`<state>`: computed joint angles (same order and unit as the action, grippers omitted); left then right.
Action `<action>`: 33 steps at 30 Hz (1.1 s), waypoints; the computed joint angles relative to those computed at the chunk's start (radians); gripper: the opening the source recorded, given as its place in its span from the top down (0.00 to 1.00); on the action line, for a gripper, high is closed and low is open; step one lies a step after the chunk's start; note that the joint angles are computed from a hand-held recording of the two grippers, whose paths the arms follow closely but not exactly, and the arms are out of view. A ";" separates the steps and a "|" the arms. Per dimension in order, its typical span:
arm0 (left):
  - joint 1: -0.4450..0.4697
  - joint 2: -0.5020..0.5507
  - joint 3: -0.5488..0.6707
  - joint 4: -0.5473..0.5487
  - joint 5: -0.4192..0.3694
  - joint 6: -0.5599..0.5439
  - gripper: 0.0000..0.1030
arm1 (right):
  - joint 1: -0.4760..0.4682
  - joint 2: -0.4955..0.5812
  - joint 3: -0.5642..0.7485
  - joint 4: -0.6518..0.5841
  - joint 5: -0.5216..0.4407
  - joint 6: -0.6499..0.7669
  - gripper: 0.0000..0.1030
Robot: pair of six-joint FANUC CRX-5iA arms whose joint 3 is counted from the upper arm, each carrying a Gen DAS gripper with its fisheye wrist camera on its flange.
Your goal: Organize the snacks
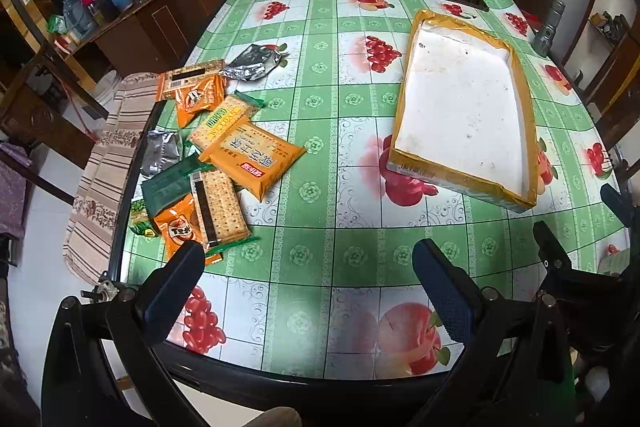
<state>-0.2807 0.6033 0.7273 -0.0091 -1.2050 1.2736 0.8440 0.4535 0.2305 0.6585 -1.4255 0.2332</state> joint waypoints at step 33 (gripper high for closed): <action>0.164 0.160 0.002 0.619 -0.375 -0.149 0.00 | -0.070 0.084 0.148 -0.086 0.083 0.165 0.14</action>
